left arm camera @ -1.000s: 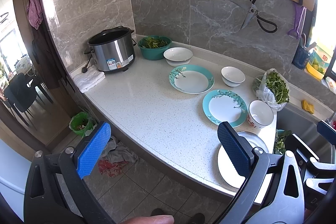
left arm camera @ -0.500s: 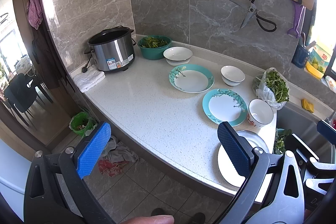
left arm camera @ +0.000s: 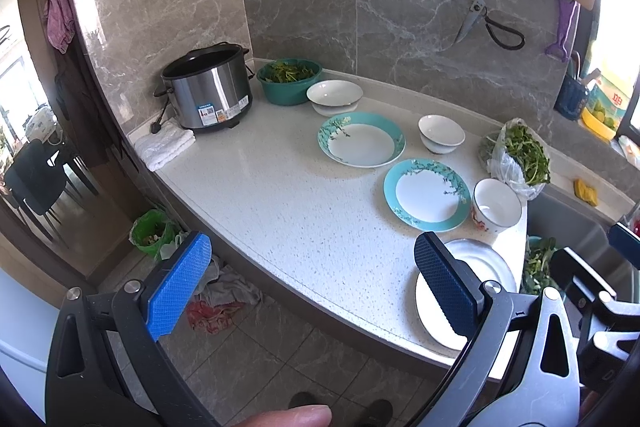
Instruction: Organize plates and bowls
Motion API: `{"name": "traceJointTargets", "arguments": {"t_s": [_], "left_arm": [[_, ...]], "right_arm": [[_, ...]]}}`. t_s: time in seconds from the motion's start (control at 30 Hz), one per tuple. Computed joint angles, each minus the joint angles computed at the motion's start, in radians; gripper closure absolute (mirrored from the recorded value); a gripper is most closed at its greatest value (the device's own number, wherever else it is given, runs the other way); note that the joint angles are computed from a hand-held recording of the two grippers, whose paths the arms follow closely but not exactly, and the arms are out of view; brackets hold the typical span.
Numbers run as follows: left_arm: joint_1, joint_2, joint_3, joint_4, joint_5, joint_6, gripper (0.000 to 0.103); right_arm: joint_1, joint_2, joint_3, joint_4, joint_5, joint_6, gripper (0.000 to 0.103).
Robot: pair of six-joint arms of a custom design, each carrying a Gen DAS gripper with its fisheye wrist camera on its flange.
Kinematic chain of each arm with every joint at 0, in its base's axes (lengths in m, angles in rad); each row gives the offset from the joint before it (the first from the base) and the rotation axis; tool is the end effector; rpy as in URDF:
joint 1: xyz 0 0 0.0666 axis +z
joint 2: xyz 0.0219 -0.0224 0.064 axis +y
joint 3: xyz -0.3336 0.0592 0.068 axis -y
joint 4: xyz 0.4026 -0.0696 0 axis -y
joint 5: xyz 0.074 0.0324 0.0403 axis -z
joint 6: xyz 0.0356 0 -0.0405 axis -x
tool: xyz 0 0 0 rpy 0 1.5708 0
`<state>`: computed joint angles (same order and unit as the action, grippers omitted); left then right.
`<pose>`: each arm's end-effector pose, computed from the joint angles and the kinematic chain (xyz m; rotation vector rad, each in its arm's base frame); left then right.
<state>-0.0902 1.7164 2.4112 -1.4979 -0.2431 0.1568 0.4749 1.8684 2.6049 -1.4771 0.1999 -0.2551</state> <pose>0.5207 -0.0389 0.6303 -0.1939 2.3421 0.1678 0.5043 0.2509 0.6264 -0.1509 2.2927 0.1461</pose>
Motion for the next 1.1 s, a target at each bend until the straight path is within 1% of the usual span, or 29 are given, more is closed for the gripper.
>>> {"name": "traceJointTargets", "arguments": {"t_s": [0.07, 0.1, 0.13, 0.17, 0.2, 0.23, 0.27, 0.3, 0.33, 0.37, 0.4, 0.43, 0.47, 0.5, 0.53, 0.57, 0.63, 0.67, 0.7, 0.73, 0.77, 0.8, 0.83, 0.87, 0.93, 0.97, 1.0, 1.03, 1.1], "left_arm": [[0.01, -0.013, -0.043, 0.023, 0.019, -0.016, 0.0], [0.015, -0.019, -0.063, 0.037, 0.029, -0.024, 0.0], [0.026, -0.033, -0.109, 0.059, 0.058, -0.038, 0.0], [0.039, -0.035, -0.128, 0.061, 0.09, -0.047, 0.0], [0.053, -0.034, -0.144, 0.059, 0.125, -0.055, 0.0], [0.07, -0.034, -0.17, 0.055, 0.176, -0.064, 0.0], [0.092, -0.04, -0.211, 0.058, 0.252, -0.077, 0.0], [0.115, -0.047, -0.253, 0.066, 0.338, -0.091, 0.001], [0.136, -0.054, -0.291, 0.078, 0.413, -0.102, 0.001], [0.164, -0.063, -0.339, 0.095, 0.521, -0.113, 0.001], [0.184, -0.059, -0.364, 0.096, 0.594, -0.121, 0.001], [0.188, -0.054, -0.384, 0.094, 0.621, -0.128, 0.001], [0.19, -0.041, -0.396, 0.084, 0.637, -0.142, 0.001], [0.194, -0.027, -0.398, 0.076, 0.653, -0.164, 0.0], [0.192, -0.015, -0.413, 0.087, 0.67, -0.205, 0.0], [0.19, -0.006, -0.422, 0.086, 0.677, -0.252, 0.0], [0.172, 0.029, -0.412, 0.063, 0.674, -0.323, 0.0], [0.163, 0.053, -0.394, 0.043, 0.674, -0.332, 0.0], [0.153, 0.087, -0.36, 0.014, 0.677, -0.327, 0.0], [0.143, 0.132, -0.31, -0.021, 0.671, -0.304, 0.0], [0.138, 0.174, -0.262, -0.044, 0.666, -0.271, 0.001], [0.135, 0.2, -0.25, -0.029, 0.676, -0.238, 0.001], [0.132, 0.224, -0.232, -0.018, 0.683, -0.214, 0.003], [0.124, 0.252, -0.205, -0.02, 0.675, -0.199, 0.004], [0.11, 0.302, -0.16, -0.035, 0.669, -0.199, 0.012], [0.097, 0.328, -0.136, -0.031, 0.65, -0.204, 0.014], [0.085, 0.342, -0.129, -0.023, 0.636, -0.216, 0.016], [0.077, 0.36, -0.113, -0.025, 0.638, -0.224, 0.016], [0.064, 0.371, -0.12, 0.002, 0.656, -0.251, 0.016]], "right_arm": [[0.0, 0.033, 0.055, -0.034, 0.005, -0.01, 0.0], [0.003, 0.026, 0.039, -0.038, 0.011, -0.021, 0.0], [0.002, 0.047, 0.072, -0.056, 0.01, -0.029, 0.0], [0.0, 0.056, 0.085, -0.062, 0.005, -0.035, 0.0], [-0.003, 0.039, 0.048, -0.052, -0.008, -0.047, 0.0], [-0.009, 0.016, 0.0, -0.03, -0.026, -0.059, 0.0], [-0.019, -0.019, -0.07, 0.002, -0.06, -0.078, 0.0], [-0.036, -0.066, -0.165, 0.053, -0.113, -0.105, 0.0], [-0.048, -0.098, -0.229, 0.086, -0.146, -0.129, 0.0], [-0.07, -0.143, -0.322, 0.128, -0.194, -0.167, 0.0], [-0.083, -0.166, -0.372, 0.148, -0.222, -0.19, 0.0], [-0.104, -0.204, -0.45, 0.185, -0.265, -0.22, 0.0], [-0.116, -0.22, -0.484, 0.202, -0.288, -0.234, 0.0], [-0.134, -0.251, -0.548, 0.233, -0.32, -0.257, 0.0], [-0.147, -0.266, -0.581, 0.249, -0.342, -0.268, 0.0], [-0.17, -0.293, -0.64, 0.286, -0.392, -0.272, 0.0], [-0.204, -0.301, -0.684, 0.318, -0.469, -0.253, 0.0], [-0.215, -0.294, -0.685, 0.319, -0.492, -0.244, 0.0], [-0.237, -0.29, -0.706, 0.337, -0.544, -0.229, 0.0], [-0.262, -0.284, -0.727, 0.366, -0.609, -0.219, 0.0], [-0.283, -0.283, -0.754, 0.39, -0.654, -0.213, 0.0], [-0.299, -0.276, -0.766, 0.404, -0.689, -0.212, 0.001], [-0.323, -0.263, -0.78, 0.421, -0.743, -0.211, 0.003], [-0.339, -0.255, -0.79, 0.429, -0.773, -0.208, 0.007], [-0.378, -0.223, -0.792, 0.425, -0.835, -0.205, 0.014], [-0.399, -0.206, -0.791, 0.425, -0.865, -0.197, 0.017], [-0.413, -0.197, -0.79, 0.427, -0.88, -0.194, 0.017], [-0.424, -0.188, -0.789, 0.428, -0.894, -0.194, 0.018], [-0.451, -0.168, -0.79, 0.433, -0.95, -0.197, 0.018]]}}
